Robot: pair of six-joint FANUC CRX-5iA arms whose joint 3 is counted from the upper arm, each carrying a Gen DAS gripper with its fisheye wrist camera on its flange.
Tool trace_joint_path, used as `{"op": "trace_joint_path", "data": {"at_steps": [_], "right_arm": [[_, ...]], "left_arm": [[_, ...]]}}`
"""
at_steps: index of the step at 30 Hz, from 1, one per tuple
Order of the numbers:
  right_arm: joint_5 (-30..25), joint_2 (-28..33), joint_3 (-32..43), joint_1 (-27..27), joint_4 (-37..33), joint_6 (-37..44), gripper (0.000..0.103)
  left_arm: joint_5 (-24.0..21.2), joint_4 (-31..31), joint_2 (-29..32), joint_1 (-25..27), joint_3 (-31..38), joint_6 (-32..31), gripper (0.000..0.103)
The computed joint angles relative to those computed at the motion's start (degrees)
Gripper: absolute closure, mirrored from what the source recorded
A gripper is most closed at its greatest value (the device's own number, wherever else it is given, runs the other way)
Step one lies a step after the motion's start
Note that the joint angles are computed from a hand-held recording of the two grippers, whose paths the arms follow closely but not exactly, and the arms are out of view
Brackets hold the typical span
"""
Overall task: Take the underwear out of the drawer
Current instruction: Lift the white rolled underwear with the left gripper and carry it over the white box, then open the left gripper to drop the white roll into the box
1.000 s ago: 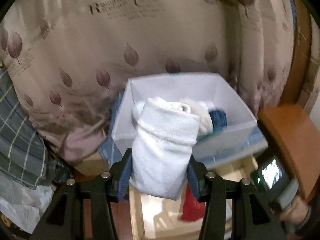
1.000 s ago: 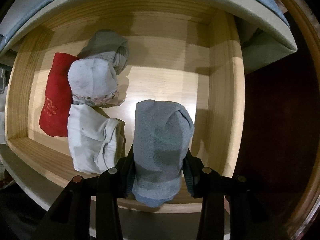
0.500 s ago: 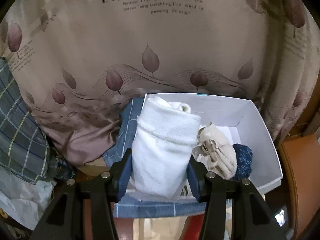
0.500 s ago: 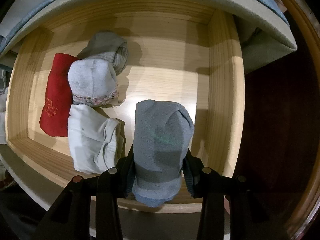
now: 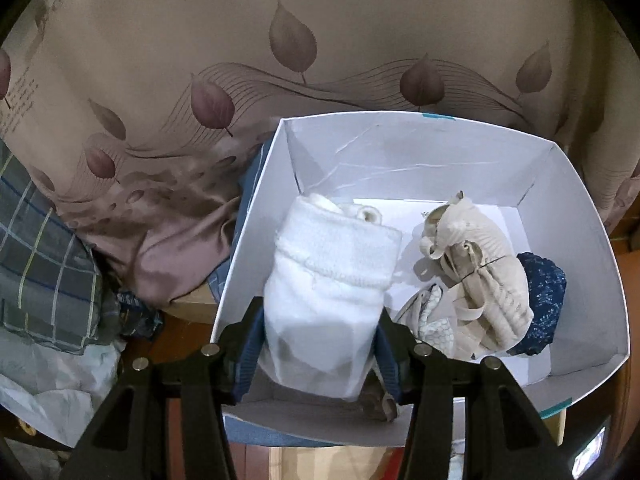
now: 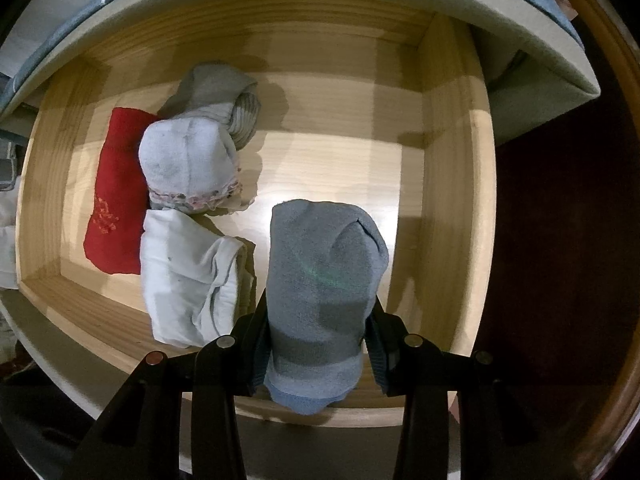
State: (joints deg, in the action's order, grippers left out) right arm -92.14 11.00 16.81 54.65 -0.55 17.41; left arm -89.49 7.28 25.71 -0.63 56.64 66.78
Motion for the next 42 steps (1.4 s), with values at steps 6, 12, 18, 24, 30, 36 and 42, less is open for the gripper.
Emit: {"op": "trace_joint_path", "data": {"at_steps": [6,12,18,24,30,36,42], "right_arm": [[-0.1,0.4,0.1,-0.5,0.1,0.6,0.065],[-0.8,0.9,0.8,-0.4,0.4,0.5,0.065],[-1.9,2.3,2.6,0.0,0.6,0.3,0.065],[-3.1,3.2,4.1,0.5,1.0,-0.1,0.065],[-3.8,4.0,5.3,0.5,0.9,0.1,0.065],[-4.7,5.2,6.8,0.7,1.2,0.0,0.065],[-5.6,6.2,7.9,1.3,2.2,-0.1,0.065]], "left_arm": [[-2.9,0.3,1.9,0.3,3.1,-0.1,0.047],[-3.5,2.2,1.4,1.2,2.7,-1.1,0.046],[-5.5,5.8,1.6,2.8,4.3,-1.7,0.045],[-6.4,9.3,0.3,4.5,3.6,-2.7,0.045],[-4.9,12.6,-4.5,7.1,-3.1,-5.6,0.045],[-4.0,13.0,-10.0,9.4,-12.4,-8.1,0.045],[4.6,9.3,-19.8,10.0,-27.8,-10.9,0.045]]}}
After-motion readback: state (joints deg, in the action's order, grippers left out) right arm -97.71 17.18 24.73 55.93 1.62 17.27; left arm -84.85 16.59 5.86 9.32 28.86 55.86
